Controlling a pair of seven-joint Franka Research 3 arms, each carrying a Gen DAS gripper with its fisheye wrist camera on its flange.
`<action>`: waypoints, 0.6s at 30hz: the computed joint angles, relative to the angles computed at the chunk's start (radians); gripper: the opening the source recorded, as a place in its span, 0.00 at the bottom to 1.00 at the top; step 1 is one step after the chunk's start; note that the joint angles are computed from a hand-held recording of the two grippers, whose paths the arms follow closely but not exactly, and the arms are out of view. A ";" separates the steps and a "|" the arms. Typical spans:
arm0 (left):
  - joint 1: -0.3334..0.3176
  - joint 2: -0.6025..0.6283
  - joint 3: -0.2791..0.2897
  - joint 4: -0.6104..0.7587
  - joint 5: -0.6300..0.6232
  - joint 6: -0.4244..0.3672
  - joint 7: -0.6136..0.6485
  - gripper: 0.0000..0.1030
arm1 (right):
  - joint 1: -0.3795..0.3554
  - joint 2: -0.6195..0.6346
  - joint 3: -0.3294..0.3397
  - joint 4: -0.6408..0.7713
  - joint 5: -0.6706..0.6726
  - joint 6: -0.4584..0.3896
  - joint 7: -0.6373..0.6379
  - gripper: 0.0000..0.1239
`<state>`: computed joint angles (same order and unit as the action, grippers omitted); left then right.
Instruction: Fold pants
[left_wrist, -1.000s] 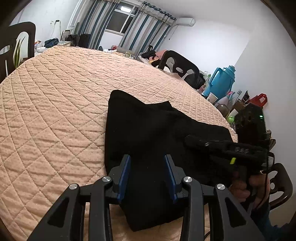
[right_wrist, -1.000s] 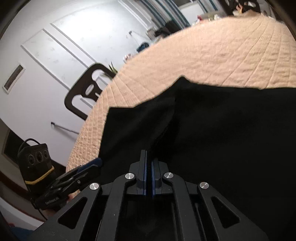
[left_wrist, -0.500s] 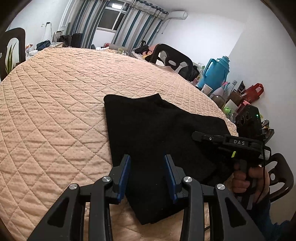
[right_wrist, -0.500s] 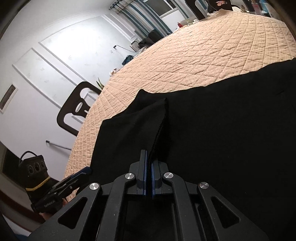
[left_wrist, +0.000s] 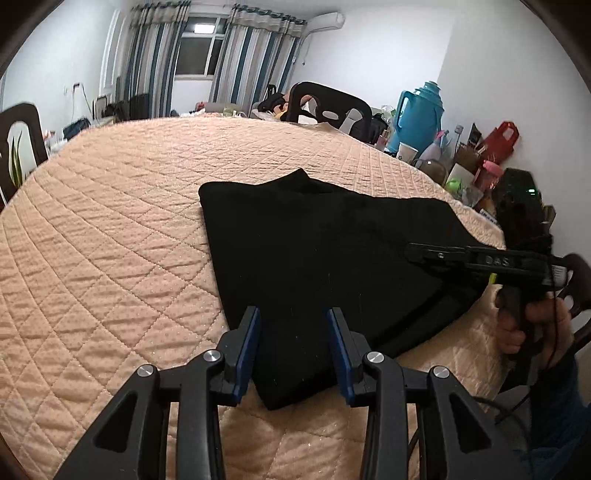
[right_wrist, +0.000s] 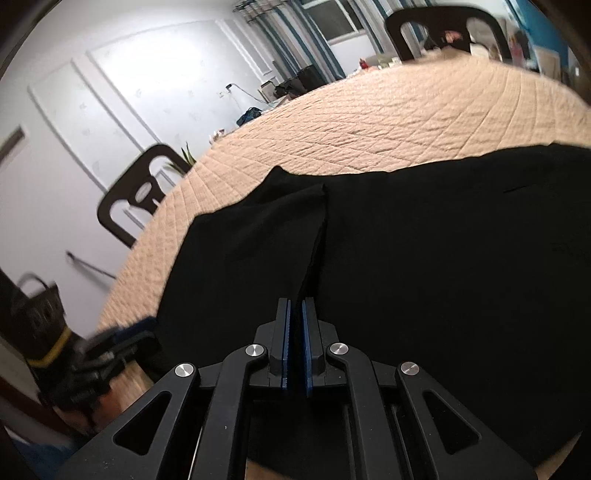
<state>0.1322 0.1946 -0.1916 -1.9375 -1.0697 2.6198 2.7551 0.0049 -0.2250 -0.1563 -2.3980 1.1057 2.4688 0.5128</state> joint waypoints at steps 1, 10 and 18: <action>-0.001 -0.001 0.001 -0.001 0.007 0.004 -0.003 0.39 | 0.000 -0.014 0.007 -0.014 -0.009 0.024 -0.007 0.04; 0.012 0.093 -0.006 0.154 0.120 -0.024 -0.156 0.39 | 0.022 -0.091 0.002 -0.095 -0.092 0.121 -0.037 0.05; -0.012 0.261 -0.032 0.373 0.361 0.009 -0.361 0.39 | 0.060 -0.065 -0.004 -0.054 -0.108 0.194 -0.022 0.06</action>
<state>0.1202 0.4555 -0.2231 -1.5641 -0.7089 2.6291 2.3945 0.0647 -0.2901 -0.1602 -2.4519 0.9977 2.6632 0.4906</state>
